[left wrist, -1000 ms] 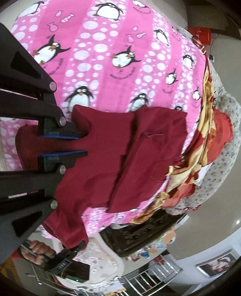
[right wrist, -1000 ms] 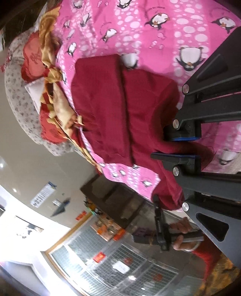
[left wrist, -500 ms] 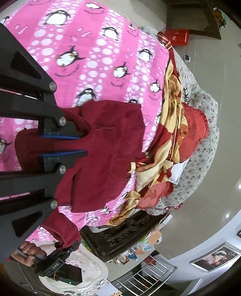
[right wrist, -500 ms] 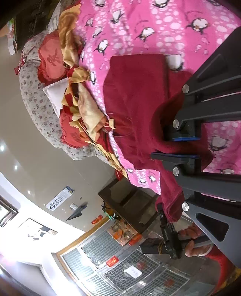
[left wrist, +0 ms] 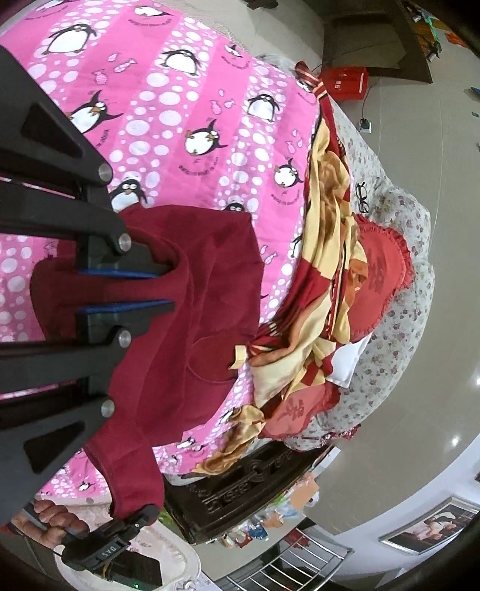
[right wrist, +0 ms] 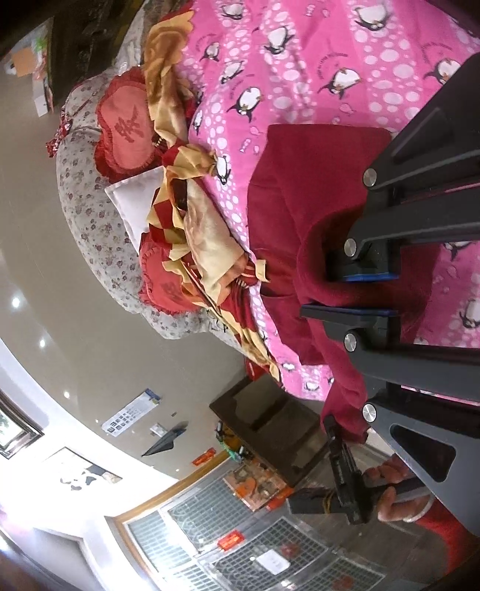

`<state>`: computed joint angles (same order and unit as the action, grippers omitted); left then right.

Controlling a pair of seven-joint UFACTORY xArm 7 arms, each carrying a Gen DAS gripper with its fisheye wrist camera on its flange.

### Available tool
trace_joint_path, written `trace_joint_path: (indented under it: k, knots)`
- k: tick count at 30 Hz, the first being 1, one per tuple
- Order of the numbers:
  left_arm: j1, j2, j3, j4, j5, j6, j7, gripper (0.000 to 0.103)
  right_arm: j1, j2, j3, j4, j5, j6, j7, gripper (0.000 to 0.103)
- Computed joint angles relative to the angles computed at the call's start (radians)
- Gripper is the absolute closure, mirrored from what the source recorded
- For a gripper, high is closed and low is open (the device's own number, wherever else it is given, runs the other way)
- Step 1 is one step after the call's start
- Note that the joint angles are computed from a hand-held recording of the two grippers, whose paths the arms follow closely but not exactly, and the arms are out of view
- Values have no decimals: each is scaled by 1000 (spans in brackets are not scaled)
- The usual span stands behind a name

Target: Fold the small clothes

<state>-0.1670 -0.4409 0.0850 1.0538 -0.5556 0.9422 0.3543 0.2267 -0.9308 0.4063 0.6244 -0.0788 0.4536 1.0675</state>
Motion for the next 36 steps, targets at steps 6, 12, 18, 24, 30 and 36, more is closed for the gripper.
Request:
trace_joint_path:
  k: [6,12,18,24,30,36]
  knots:
    - [-1,80,-30,65,22,-41,-23,92,-45,67,-15,33,-33,8,-32,87]
    - [5,171,-62,138,50,-49,-56,92,-68,122,-42,47,-50,12,-60,87]
    - [8,231,-92,164,87,-88,-74,92,-72,175,-80,45,-48,2,-92,87]
    - [11,296,-111,193,117,-110,-101,92,-69,237,-116,46,-33,-19,-122,87]
    - [18,366,-128,222,153,-123,-133,92,-70,346,-146,84,-33,-8,-174,87]
    - [24,451,-148,267,192,-130,-164,91,-77,431,-178,95,-21,-47,-183,87]
